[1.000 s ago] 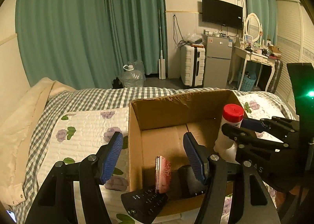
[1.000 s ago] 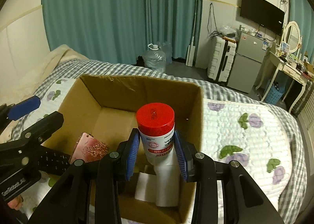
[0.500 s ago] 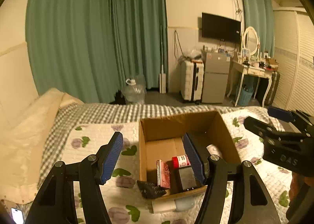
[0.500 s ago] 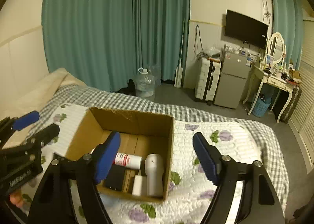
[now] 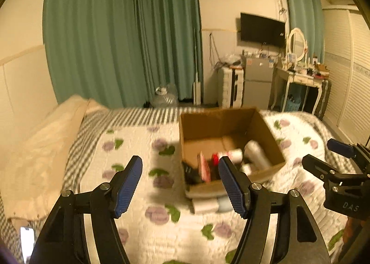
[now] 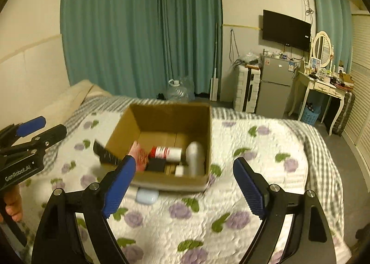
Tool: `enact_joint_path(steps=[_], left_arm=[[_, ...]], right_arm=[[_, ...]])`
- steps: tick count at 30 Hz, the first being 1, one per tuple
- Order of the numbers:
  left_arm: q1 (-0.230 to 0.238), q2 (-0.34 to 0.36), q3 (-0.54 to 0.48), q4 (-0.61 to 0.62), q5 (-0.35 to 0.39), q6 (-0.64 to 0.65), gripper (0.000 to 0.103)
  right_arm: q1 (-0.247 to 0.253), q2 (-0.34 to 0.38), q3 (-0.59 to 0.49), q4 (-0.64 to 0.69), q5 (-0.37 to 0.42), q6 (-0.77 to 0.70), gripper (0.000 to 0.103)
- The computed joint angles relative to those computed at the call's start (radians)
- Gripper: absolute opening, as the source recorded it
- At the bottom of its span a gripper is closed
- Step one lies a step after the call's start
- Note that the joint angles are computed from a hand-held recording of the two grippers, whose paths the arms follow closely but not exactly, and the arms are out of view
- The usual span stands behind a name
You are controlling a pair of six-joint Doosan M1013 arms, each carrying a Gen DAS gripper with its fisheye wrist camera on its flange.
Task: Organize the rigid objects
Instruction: 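Grasp the light blue earbuds case with the right gripper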
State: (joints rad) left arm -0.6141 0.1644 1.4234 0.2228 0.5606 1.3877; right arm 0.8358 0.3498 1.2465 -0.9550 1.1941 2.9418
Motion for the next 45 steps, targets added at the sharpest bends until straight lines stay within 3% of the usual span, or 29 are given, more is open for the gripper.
enact_joint_path(steps=[17, 24, 35, 39, 44, 45], left_arm=[[0.024, 0.090, 0.053, 0.020, 0.077, -0.024, 0.071], [0.035, 0.110, 0.037, -0.027, 0.116, -0.001, 0.071], [0.034, 0.116, 0.030, -0.012, 0.139, -0.020, 0.071], [0.032, 0.117, 0.029, -0.003, 0.141, -0.023, 0.071], [0.028, 0.115, 0.030, 0.002, 0.143, -0.015, 0.071], [0.027, 0.113, 0.031, 0.000, 0.142, -0.009, 0.071]], right_arm=[[-0.073, 0.117, -0.035, 0.278, -0.065, -0.147, 0.086], [-0.109, 0.190, -0.096, 0.371, -0.060, -0.255, 0.076], [-0.139, 0.201, -0.077, 0.436, -0.119, -0.246, 0.074], [-0.143, 0.195, -0.063, 0.448, -0.167, -0.263, 0.050], [-0.134, 0.161, -0.016, 0.429, -0.193, -0.206, 0.049], [-0.130, 0.155, -0.008, 0.423, -0.192, -0.196, 0.041]])
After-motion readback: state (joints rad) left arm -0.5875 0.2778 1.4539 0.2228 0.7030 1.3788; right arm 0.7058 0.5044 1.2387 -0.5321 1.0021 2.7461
